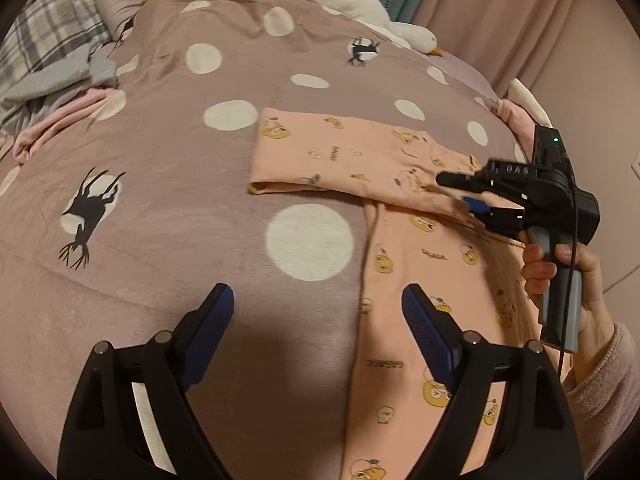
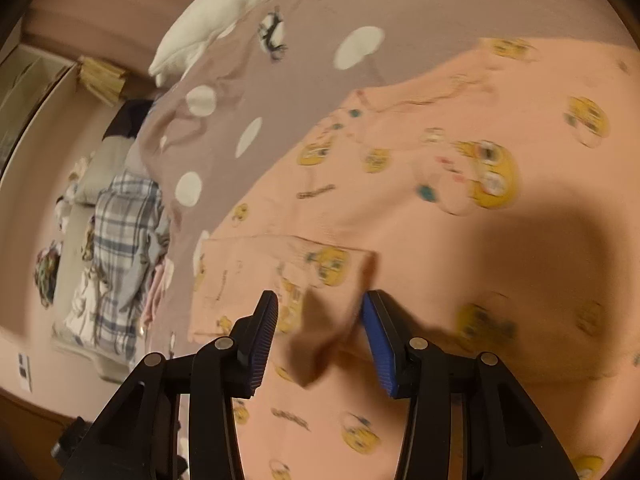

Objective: Fold small clothes

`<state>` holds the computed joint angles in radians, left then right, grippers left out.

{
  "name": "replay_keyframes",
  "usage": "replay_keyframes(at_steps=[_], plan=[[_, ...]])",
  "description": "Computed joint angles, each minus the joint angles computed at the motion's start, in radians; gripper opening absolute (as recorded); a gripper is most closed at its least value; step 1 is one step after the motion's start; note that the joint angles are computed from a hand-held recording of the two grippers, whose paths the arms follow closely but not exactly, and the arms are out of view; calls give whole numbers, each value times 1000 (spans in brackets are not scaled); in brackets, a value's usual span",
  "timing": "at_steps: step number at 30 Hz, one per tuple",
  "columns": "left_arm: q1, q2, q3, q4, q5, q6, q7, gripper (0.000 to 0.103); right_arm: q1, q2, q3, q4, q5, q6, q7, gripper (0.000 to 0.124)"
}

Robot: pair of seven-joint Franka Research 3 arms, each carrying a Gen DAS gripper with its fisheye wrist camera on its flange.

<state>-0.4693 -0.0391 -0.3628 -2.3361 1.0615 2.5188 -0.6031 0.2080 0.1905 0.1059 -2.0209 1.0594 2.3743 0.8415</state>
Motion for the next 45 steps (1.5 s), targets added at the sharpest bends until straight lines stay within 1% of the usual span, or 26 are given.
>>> replay_keyframes(at_steps=[1,2,4,5,8,11,14,16,19,21,23,25,26,28,30,31,33,34,35,36,37,38,39,41,43,45], plan=[[2,-4,3,-7,2,9,-11,86,7,2,2,9,-21,6,0,31],[5,-6,4,-13,3,15,-22,86,11,1,3,10,-38,11,5,14],[8,-9,5,-18,0,22,-31,86,27,-8,5,9,-80,54,22,9],[9,-11,4,-21,1,23,-33,86,25,-26,9,-1,-64,66,-7,8],[9,-7,1,-16,-12,12,-17,86,7,-61,3,1,26,46,-85,8],[10,3,3,-8,-13,22,-11,86,-24,-116,-27,0,128,-7,-154,8],[11,17,9,4,-3,34,-6,86,-45,-147,-61,-2,172,-32,-184,8],[12,33,14,18,7,45,-2,86,-61,-152,-84,-3,163,-32,-174,8],[12,60,25,51,10,58,30,86,-77,-126,-100,1,106,3,-113,8],[14,81,34,83,12,67,69,86,-83,-104,-100,6,64,22,-75,8],[12,100,42,117,-1,66,119,86,-87,-88,-98,1,14,70,-32,8],[11,124,52,153,8,74,155,86,-107,-63,-98,7,33,52,-25,8],[10,135,58,171,6,74,176,86,-110,-50,-97,10,14,59,-8,8],[9,155,71,203,13,85,202,86,-108,-50,-89,-2,-16,117,4,8],[11,177,87,235,29,107,217,86,-119,-36,-88,6,-28,104,14,8],[15,198,97,262,36,128,233,86,-124,-34,-83,8,-76,110,46,8],[18,230,112,302,31,149,274,86,-85,-42,-96,-15,-287,213,176,10],[18,257,120,337,24,151,308,86,-54,-59,-110,-50,-410,305,257,11],[16,278,128,364,14,148,340,86,-17,-79,-128,-98,-463,425,276,11],[14,293,135,382,2,150,363,86,-15,-102,-116,-131,-446,497,234,11],[14,319,144,410,-18,147,385,86,-47,-126,-69,-144,-359,514,127,11],[10,330,152,422,-34,143,397,85,-69,-141,-38,-140,-242,474,-9,11],[9,346,159,435,-52,149,413,85,-67,-147,-42,-133,-195,427,-75,11],[4,372,173,455,-85,158,433,82,-53,-146,-47,-121,-190,349,-138,11],[-2,392,184,464,-109,172,453,78,-40,-133,-50,-117,-212,331,-152,11],[-7,407,188,473,-143,168,488,76,-23,-98,-52,-101,-292,327,-96,11]])
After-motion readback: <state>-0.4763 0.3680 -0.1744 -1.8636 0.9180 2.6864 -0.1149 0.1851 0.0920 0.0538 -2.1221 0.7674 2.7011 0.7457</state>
